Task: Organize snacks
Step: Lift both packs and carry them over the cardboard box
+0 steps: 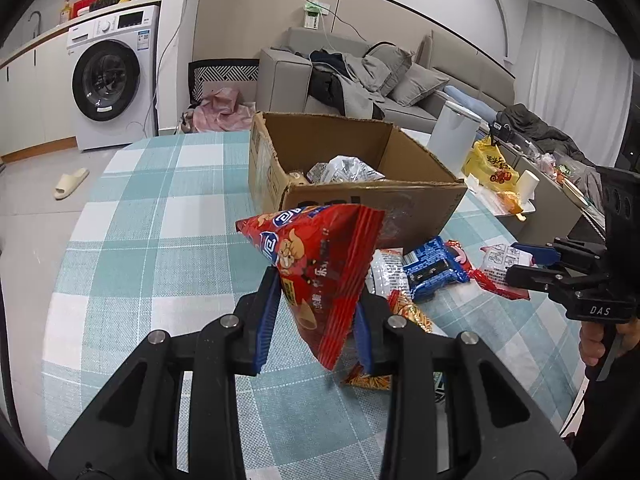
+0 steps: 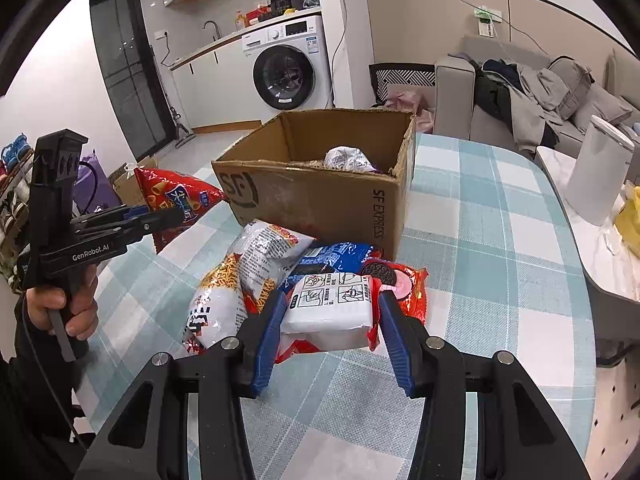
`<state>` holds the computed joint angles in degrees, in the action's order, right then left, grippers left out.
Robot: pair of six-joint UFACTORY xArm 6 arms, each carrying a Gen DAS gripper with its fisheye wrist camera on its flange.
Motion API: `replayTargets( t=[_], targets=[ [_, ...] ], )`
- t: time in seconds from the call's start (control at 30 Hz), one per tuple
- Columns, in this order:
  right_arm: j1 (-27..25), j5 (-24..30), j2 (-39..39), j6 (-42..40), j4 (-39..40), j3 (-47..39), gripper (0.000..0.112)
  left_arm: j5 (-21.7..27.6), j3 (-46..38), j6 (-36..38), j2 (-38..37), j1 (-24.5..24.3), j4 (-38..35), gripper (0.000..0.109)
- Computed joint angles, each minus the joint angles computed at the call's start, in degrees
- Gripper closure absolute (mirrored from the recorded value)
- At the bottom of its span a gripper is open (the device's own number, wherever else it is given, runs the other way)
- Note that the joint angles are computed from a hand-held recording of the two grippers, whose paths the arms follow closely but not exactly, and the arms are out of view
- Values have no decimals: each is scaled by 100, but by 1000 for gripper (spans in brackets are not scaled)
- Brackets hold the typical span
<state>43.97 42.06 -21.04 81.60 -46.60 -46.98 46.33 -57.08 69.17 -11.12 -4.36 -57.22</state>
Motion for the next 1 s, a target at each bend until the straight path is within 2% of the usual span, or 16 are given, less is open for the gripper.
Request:
replayTargets(
  t=[0.37, 1.0],
  targets=[
    [78, 95, -132, 644, -560, -40, 64, 103, 12, 64, -242, 60, -184, 78],
    [26, 226, -149, 1482, -1414, -344, 64, -247, -393, -239, -129, -305, -317, 78]
  ],
)
